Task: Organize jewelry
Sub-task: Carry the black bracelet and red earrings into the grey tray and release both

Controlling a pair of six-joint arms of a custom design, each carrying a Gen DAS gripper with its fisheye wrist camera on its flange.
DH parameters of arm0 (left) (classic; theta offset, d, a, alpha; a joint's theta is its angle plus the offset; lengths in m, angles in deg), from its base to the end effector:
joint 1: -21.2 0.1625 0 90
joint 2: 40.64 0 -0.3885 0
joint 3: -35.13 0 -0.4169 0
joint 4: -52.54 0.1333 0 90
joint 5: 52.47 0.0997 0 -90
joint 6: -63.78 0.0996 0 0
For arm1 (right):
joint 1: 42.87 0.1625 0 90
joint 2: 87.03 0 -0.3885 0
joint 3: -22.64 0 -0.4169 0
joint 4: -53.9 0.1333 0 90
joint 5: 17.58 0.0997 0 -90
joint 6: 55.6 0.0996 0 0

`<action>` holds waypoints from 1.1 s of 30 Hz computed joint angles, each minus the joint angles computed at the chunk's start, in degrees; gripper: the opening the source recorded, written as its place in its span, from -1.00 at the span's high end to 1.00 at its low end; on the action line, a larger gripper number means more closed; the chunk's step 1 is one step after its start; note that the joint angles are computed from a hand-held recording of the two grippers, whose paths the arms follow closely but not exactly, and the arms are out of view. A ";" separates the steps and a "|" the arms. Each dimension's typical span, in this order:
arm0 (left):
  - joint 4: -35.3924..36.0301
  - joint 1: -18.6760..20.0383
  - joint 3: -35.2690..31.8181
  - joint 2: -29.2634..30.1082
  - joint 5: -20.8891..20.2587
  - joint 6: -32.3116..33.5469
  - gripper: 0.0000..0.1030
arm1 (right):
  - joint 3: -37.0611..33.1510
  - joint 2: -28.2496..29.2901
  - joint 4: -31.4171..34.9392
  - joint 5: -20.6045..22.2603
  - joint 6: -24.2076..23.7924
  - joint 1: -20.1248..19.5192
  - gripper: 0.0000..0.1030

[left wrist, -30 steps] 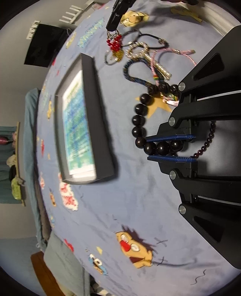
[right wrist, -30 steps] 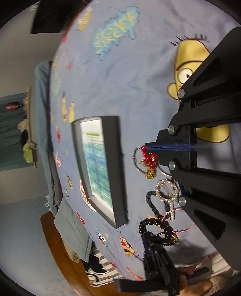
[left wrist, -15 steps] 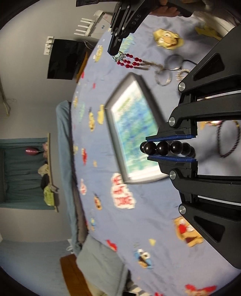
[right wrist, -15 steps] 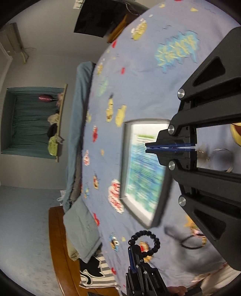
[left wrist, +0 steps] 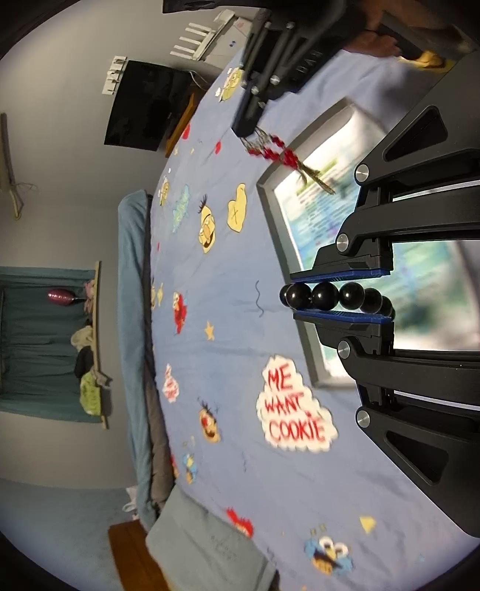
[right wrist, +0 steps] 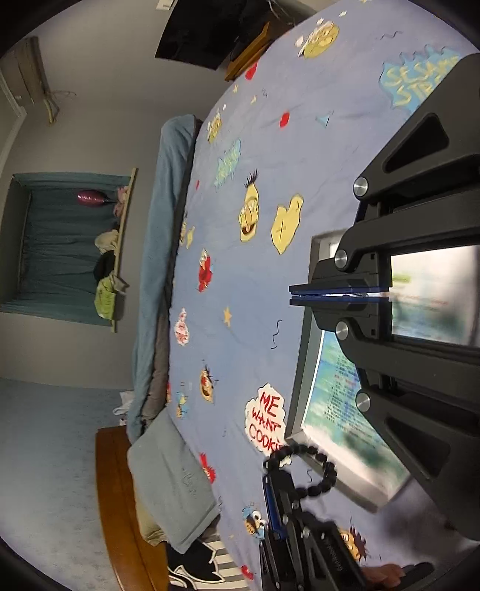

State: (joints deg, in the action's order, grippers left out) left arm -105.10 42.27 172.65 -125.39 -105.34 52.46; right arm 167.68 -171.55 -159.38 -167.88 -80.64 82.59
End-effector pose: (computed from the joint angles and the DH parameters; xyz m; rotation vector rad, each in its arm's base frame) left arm -0.3079 -0.3259 0.1663 1.1893 2.4069 -0.8482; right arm 0.2306 -0.2431 0.2524 0.3717 -1.9592 1.2409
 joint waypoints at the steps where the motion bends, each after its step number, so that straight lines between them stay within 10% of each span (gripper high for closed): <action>1: -2.40 1.53 -0.86 2.21 -1.77 1.07 0.71 | -0.11 0.54 -0.59 1.87 -0.63 -1.60 0.99; 7: -5.50 7.20 -3.79 10.83 -5.06 3.01 0.71 | 1.31 -2.15 5.80 13.83 2.77 -10.61 0.99; 17: 0.38 9.28 -4.25 12.34 0.15 0.84 0.70 | -2.44 8.38 0.21 1.37 -1.79 -12.72 0.99; 26: 2.67 10.10 -5.06 12.36 2.47 -0.71 0.70 | -2.64 9.29 -2.65 0.34 -4.09 -13.82 0.99; 33: 1.51 9.68 -4.66 12.05 2.77 -0.38 0.29 | -2.67 9.51 -2.42 -0.20 -3.94 -13.48 0.95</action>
State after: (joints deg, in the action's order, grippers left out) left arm -103.59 51.95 167.99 -113.34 -102.57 52.08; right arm 165.01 -162.04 -161.81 -168.08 -84.57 69.11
